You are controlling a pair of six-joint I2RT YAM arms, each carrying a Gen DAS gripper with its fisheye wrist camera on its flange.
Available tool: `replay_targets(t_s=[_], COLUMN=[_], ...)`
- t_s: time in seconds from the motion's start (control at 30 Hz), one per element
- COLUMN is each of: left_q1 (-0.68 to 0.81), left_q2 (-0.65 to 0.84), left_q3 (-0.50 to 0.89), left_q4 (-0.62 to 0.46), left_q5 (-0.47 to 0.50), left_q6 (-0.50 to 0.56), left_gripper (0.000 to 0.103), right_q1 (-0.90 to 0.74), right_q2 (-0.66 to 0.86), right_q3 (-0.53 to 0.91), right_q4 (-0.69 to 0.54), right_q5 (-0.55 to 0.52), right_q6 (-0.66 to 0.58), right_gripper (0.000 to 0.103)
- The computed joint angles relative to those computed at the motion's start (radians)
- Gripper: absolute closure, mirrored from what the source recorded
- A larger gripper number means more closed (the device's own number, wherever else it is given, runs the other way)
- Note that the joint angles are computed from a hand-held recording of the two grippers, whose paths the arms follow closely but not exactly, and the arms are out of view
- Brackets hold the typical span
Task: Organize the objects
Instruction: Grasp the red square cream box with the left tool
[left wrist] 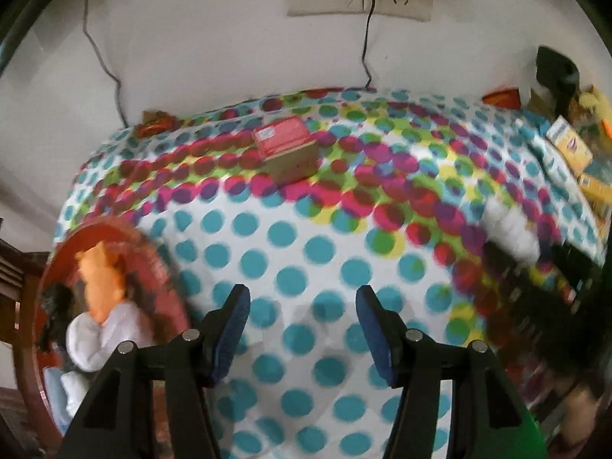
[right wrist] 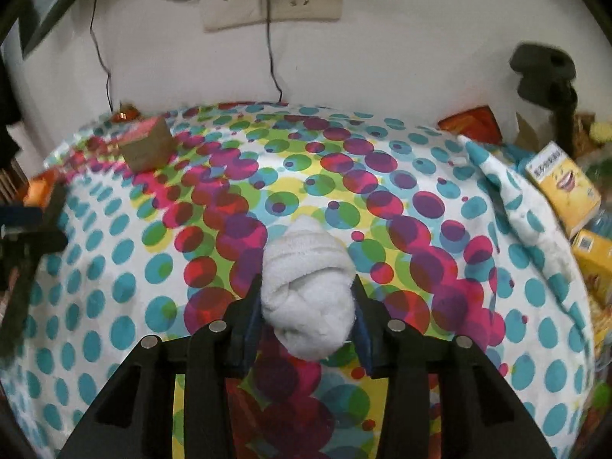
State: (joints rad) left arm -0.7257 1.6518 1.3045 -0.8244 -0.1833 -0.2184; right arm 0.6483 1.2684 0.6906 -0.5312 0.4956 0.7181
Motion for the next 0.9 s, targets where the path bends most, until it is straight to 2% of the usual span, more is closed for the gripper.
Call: replay_targets(t_s=[0.13,0.2,0.27,0.43,0.6,0.77,0.9], left_q1=[0.027,0.04,0.049,0.098,0.121,0.13,0.146], left_q2=[0.115,0.16,0.209,0.333,0.446,0.527,0.546], left_q3=[0.154,0.224,0.301,0.482,0.628,0.697,0.672], left_q4=[-0.048,-0.056,-0.078,-0.16,-0.214,-0.228,-0.181], left_q5=[0.071,0.094,0.073,0.15,0.165,0.116,0.117], left_q6=[-0.021,-0.035,-0.062,-0.117,-0.12,-0.111,-0.113], left_gripper=[0.043,0.037,0.031,0.03,0.03,0.03,0.03], right_q1=[-0.028,-0.03,-0.025,-0.021,-0.017,-0.015,-0.013], right_q2=[-0.053,-0.058,-0.046,-0.046,-0.04,-0.04,-0.038], right_q3=[-0.038,-0.042,-0.033,-0.033,-0.029,-0.03,-0.03], right_q4=[0.025,0.027,0.023,0.024,0.026,0.024,0.024], right_q5=[-0.038,-0.042,-0.038,-0.042,-0.041,-0.038,-0.037], right_q6=[-0.014,-0.017,-0.021,-0.025,-0.027,-0.025,-0.023], right_gripper=[0.061,0.061,0.058,0.054,0.052,0.052,0.052])
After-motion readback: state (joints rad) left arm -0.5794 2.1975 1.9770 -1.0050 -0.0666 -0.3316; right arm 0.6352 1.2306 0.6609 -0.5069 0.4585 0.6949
